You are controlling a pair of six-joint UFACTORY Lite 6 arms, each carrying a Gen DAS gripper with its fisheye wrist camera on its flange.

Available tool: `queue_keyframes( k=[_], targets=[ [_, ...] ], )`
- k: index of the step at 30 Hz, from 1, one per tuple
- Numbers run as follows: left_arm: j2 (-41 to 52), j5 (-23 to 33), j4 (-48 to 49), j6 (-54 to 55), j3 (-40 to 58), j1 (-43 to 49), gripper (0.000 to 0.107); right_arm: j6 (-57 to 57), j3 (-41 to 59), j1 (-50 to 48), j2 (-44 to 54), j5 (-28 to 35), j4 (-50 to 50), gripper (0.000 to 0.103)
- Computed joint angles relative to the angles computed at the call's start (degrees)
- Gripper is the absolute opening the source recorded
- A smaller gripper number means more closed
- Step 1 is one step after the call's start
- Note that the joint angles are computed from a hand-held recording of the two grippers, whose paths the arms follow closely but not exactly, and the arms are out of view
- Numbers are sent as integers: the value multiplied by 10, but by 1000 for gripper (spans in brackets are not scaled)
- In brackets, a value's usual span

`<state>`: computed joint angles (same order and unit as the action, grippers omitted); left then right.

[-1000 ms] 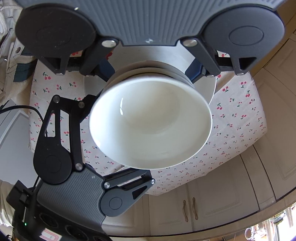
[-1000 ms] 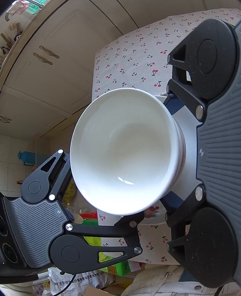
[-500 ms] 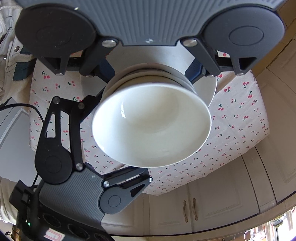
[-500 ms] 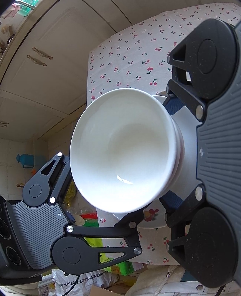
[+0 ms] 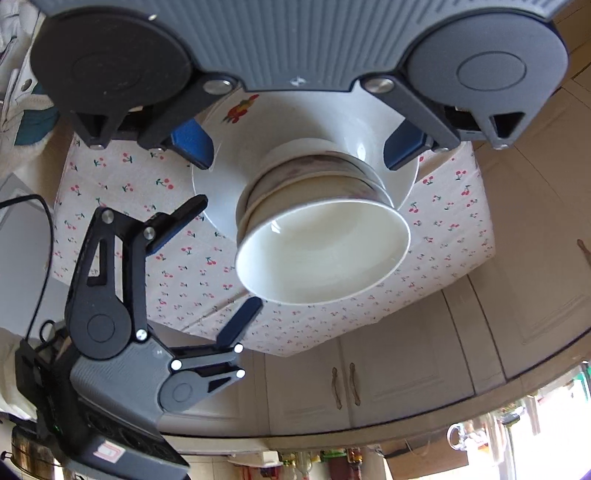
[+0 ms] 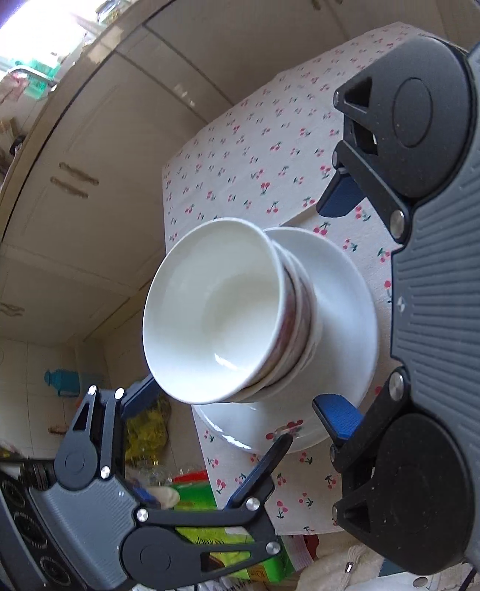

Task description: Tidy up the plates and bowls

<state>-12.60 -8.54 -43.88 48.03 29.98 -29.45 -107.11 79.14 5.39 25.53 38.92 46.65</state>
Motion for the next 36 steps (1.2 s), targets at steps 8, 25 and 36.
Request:
queue_keyframes(
  k=[8,25,36],
  targets=[
    [-80,-305,-372,140,-51,-269,102,-8,-240,-57,-226,-97,142,103],
    [83,-593,-698,-9,134,-521,102,146,-561,-185,-593,-152,236,103],
    [99,-632,-727,-1,166,-551,102,198,-585,-224,-684,-81,192,103]
  ],
)
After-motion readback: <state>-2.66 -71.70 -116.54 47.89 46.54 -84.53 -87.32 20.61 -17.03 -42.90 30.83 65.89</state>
